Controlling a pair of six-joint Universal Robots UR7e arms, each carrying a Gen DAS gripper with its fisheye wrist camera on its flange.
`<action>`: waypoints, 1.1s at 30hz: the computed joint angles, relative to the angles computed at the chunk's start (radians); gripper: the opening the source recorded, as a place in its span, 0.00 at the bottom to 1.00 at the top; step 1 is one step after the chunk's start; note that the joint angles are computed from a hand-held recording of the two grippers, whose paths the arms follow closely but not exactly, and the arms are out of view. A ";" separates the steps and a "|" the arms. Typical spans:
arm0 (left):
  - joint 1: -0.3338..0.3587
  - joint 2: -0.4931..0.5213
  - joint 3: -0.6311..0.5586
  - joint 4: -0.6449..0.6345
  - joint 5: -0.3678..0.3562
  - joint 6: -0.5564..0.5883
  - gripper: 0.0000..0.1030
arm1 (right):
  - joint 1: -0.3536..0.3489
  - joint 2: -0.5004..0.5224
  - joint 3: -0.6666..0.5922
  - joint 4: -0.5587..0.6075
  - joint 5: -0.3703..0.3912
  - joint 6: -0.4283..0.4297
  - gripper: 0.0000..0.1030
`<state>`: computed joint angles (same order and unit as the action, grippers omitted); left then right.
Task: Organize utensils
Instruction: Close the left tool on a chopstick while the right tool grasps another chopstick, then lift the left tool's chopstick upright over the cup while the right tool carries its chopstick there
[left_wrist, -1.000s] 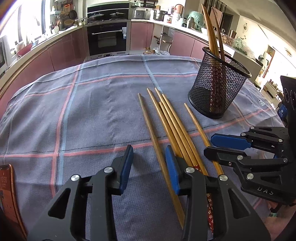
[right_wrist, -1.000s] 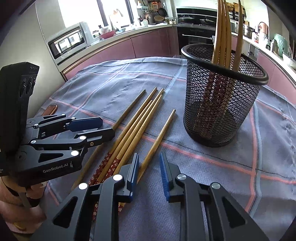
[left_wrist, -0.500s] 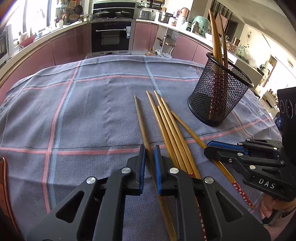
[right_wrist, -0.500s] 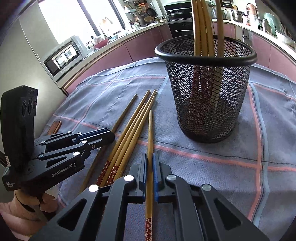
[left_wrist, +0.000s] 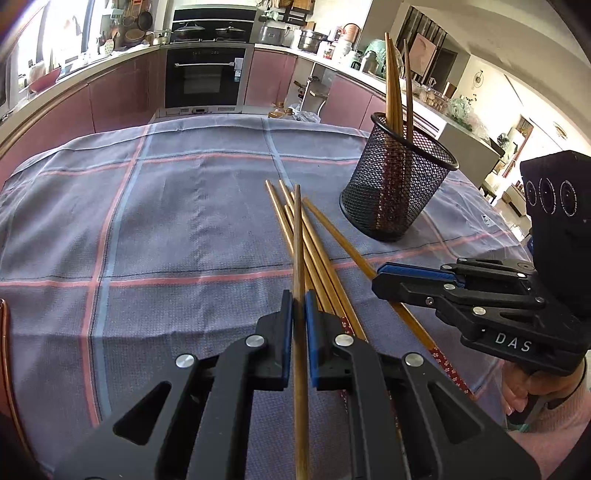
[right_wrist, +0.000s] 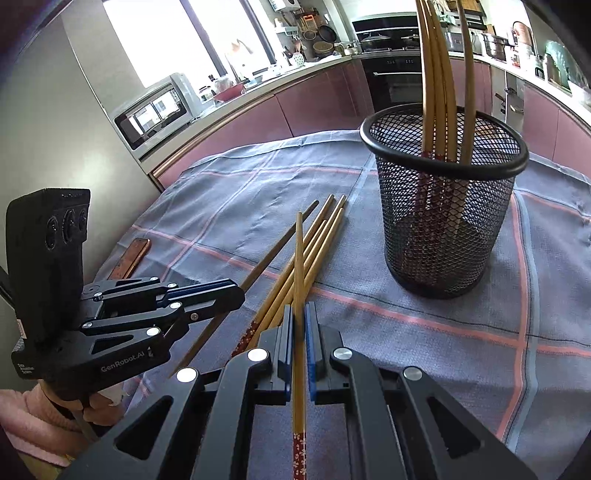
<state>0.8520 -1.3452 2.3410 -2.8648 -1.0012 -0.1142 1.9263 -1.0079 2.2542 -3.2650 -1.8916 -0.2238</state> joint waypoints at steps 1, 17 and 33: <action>0.002 0.002 -0.001 0.005 -0.002 0.001 0.08 | 0.002 0.005 -0.006 0.007 -0.002 0.002 0.05; 0.048 0.053 -0.070 0.078 -0.034 0.029 0.09 | -0.018 0.034 -0.024 0.037 -0.003 0.009 0.06; 0.005 -0.051 -0.069 0.069 -0.151 0.054 0.07 | 0.011 -0.113 0.046 -0.083 0.083 -0.028 0.06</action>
<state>0.8565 -1.3963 2.2723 -2.7959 -1.1519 -0.0606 1.9370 -1.1211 2.3000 -3.3480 -1.8088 -0.2519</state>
